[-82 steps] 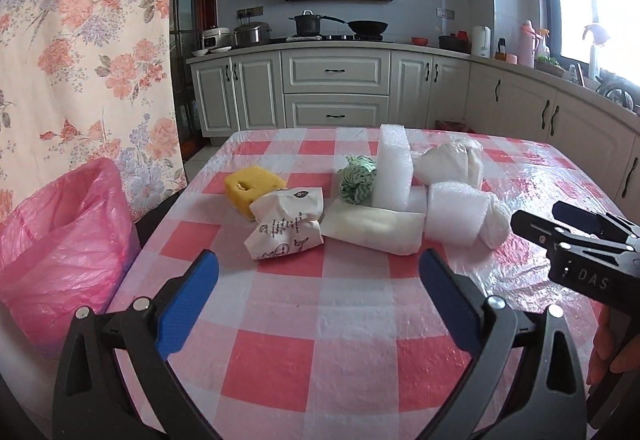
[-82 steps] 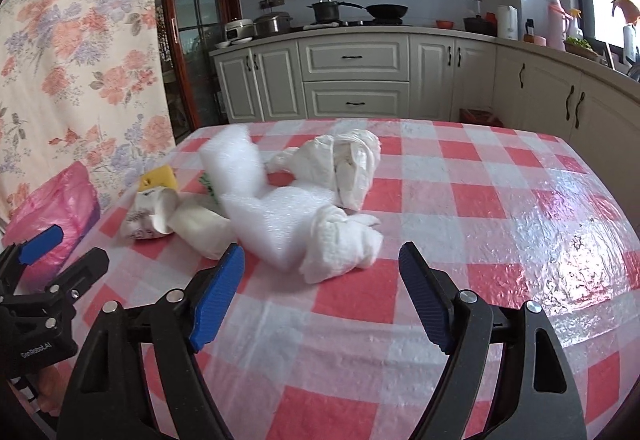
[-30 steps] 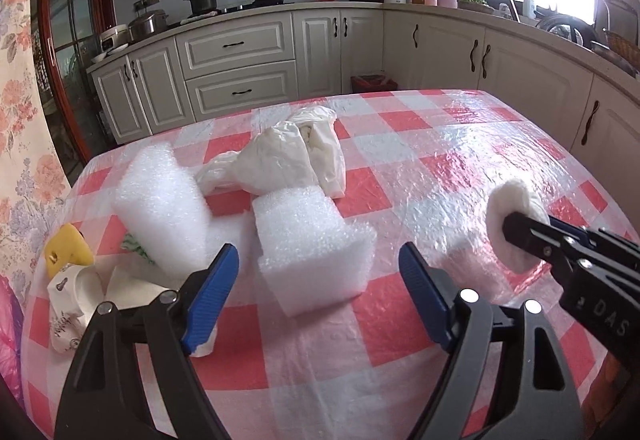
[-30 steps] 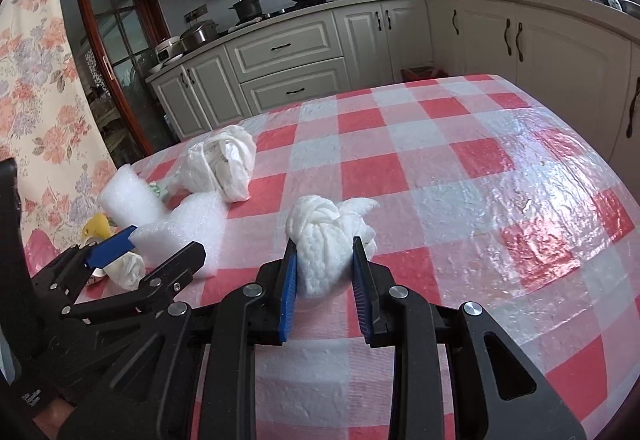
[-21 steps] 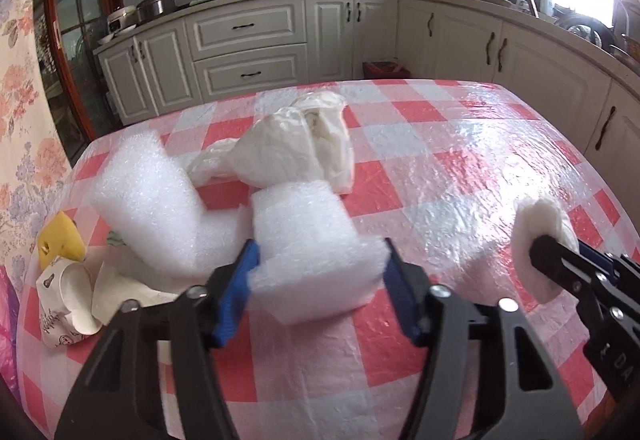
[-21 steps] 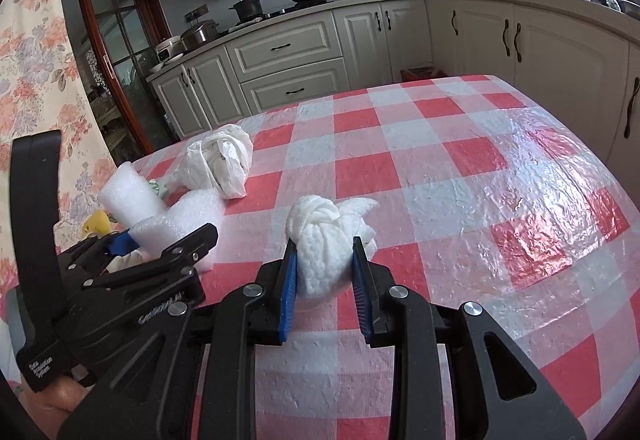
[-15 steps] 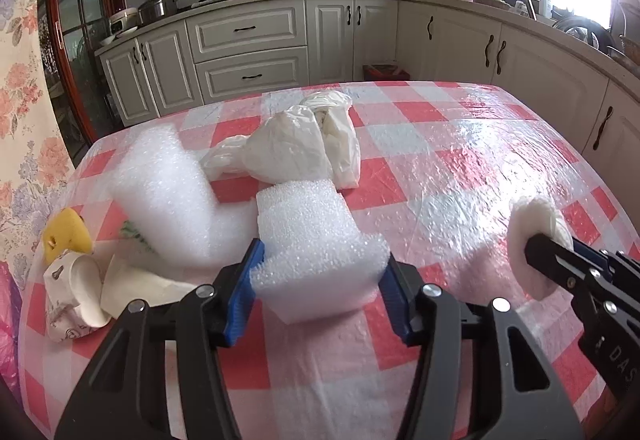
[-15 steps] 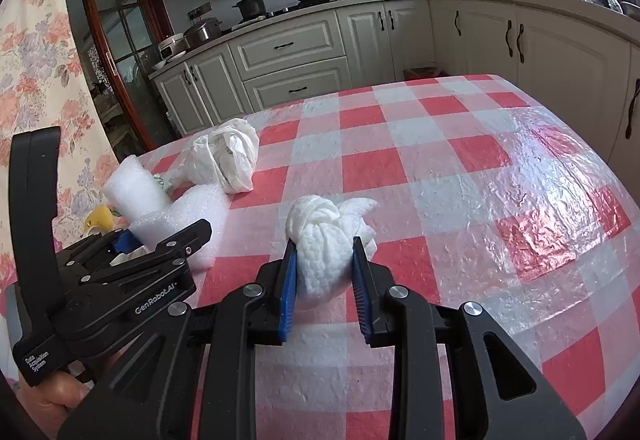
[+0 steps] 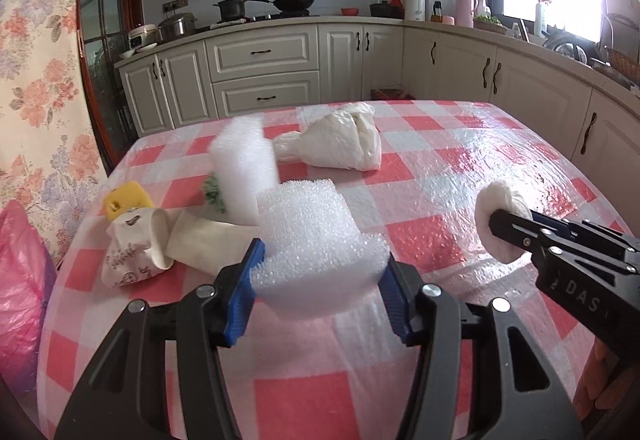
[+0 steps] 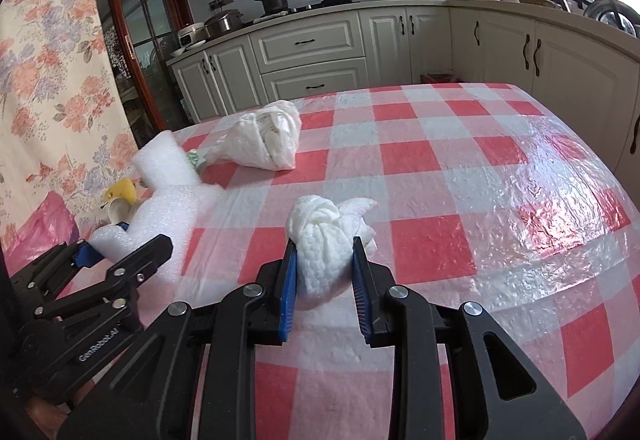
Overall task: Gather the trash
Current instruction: 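Carry the tissue and foam block to the pink bin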
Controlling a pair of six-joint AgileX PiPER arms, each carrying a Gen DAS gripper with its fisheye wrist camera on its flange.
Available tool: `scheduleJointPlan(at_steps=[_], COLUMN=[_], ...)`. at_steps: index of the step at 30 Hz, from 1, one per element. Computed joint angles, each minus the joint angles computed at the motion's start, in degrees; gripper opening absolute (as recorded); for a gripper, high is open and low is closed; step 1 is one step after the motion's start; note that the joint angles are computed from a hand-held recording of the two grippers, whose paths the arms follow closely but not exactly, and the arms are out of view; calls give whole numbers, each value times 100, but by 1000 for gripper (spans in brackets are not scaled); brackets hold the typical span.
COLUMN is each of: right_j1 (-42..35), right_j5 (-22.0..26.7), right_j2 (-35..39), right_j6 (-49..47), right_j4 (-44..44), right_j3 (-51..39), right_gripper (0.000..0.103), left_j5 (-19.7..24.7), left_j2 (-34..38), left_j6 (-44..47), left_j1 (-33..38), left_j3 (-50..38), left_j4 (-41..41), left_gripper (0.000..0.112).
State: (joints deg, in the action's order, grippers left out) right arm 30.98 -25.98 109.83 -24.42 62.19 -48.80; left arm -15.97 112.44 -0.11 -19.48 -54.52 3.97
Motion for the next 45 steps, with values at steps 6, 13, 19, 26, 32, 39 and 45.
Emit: scheduleJointPlan(at_steps=[6,13,19,26,32,39,45], right_j1=[445,1019,1451,1841,2174,2384,2311], right_j5=[-166,-443,-552,-630,-614,-277,429], right_j2=[-63,-129,-126,-93,-30,243,751], right_j6=[-530,-994,-1561,-2046,-2546,-3398,-4395], right_j4=[411,845,1261,1575,1668,1819,2198], right_j3=[-75,-142,-377,-682,-1130,-2027,-3192], right_gripper=[27,27,27,27,27,27,27], left_j5=[-390,-962,-1360,-1677,-1865,-2044,-2117], left_j2=[-629,-1210,-1619,-2179,-2635,-2901,-2760], left_j6=[-1326,-1727,-1524,-1727,-2124,-2567,-3042], left_j1=[507,1003,1420,2263,3153,4278,5180], left_j3=[706,1514,2177,2718,2917,2828,2365], left_j4=[1432,2059,2133,2698,3375,4174,4686], left_gripper=[53,53,53,53,53,53,53])
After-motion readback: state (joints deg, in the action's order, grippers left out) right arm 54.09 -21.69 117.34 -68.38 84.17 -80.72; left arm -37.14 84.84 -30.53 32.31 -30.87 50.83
